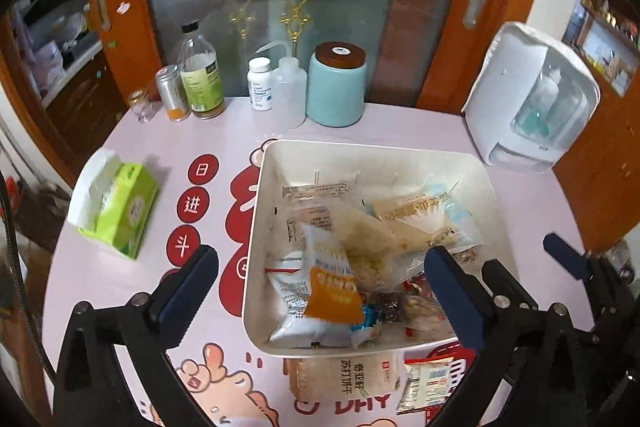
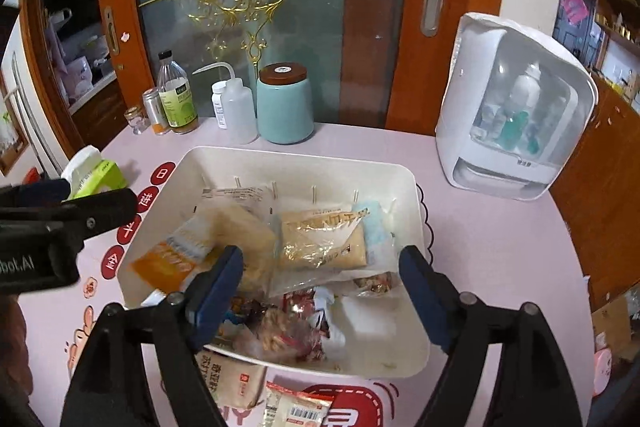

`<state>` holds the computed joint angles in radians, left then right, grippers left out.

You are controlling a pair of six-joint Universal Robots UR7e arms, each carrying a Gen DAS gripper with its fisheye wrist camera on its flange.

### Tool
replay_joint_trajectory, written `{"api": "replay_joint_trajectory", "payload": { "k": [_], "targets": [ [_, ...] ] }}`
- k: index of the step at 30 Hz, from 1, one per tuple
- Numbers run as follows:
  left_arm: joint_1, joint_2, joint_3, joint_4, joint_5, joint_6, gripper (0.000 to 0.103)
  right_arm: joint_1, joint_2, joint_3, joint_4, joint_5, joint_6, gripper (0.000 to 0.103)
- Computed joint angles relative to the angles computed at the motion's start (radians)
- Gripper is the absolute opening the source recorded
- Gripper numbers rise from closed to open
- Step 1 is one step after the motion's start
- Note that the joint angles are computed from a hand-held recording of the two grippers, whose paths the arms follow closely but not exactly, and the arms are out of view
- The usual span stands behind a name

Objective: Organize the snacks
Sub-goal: 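Pull both grippers back from the tray toward the last two packs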

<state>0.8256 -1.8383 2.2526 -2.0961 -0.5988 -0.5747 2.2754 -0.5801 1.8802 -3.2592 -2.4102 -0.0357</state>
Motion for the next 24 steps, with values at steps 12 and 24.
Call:
{"api": "replay_joint_trajectory", "payload": {
  "k": [12,24],
  "targets": [
    [-0.095,-0.136,0.030,0.135,-0.004,-0.105,0.102,0.043,-0.055,0.083,-0.037,0.029,0.080,0.081],
    [-0.313,-0.266,0.027,0.500,0.077,-0.341,0.102,0.116,-0.109,0.158,-0.062,0.031,0.138,0.081]
  ]
}}
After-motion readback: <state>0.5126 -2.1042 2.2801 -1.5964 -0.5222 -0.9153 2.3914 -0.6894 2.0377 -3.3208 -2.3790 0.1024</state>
